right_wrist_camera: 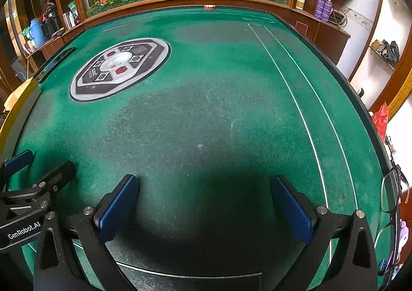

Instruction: Organize rigid objects

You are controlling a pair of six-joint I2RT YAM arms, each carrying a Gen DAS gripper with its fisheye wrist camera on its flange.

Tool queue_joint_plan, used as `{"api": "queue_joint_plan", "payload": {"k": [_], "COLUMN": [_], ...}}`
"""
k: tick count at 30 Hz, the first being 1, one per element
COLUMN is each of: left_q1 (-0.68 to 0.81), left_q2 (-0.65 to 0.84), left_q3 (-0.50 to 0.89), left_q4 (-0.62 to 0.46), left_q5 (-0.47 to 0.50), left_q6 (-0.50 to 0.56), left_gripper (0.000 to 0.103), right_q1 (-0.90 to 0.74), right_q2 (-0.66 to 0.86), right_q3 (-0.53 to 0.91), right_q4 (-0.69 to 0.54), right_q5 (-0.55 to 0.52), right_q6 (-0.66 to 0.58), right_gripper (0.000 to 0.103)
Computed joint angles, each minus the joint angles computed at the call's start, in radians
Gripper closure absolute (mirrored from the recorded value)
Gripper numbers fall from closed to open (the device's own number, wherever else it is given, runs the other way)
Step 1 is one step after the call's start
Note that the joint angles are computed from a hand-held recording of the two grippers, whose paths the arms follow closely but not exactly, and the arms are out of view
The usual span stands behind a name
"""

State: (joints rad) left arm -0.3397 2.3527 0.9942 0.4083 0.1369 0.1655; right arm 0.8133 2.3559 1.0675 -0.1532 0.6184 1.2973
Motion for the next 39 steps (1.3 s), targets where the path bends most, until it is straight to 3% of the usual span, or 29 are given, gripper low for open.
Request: {"api": "queue_joint_plan", "payload": {"k": [39], "left_q1": [-0.004], "left_q2": [0.004], "left_q3": [0.011], "left_q4": [-0.004], "left_q5": [-0.002], "left_q6": [-0.003], "left_gripper": [0.000], "right_q1": [-0.002], "right_q2": [0.002], "right_q3": [-0.002], "right_q4": [0.005], "right_q5": [0.012], "right_q6": [0.002], "right_gripper": [0.000]}}
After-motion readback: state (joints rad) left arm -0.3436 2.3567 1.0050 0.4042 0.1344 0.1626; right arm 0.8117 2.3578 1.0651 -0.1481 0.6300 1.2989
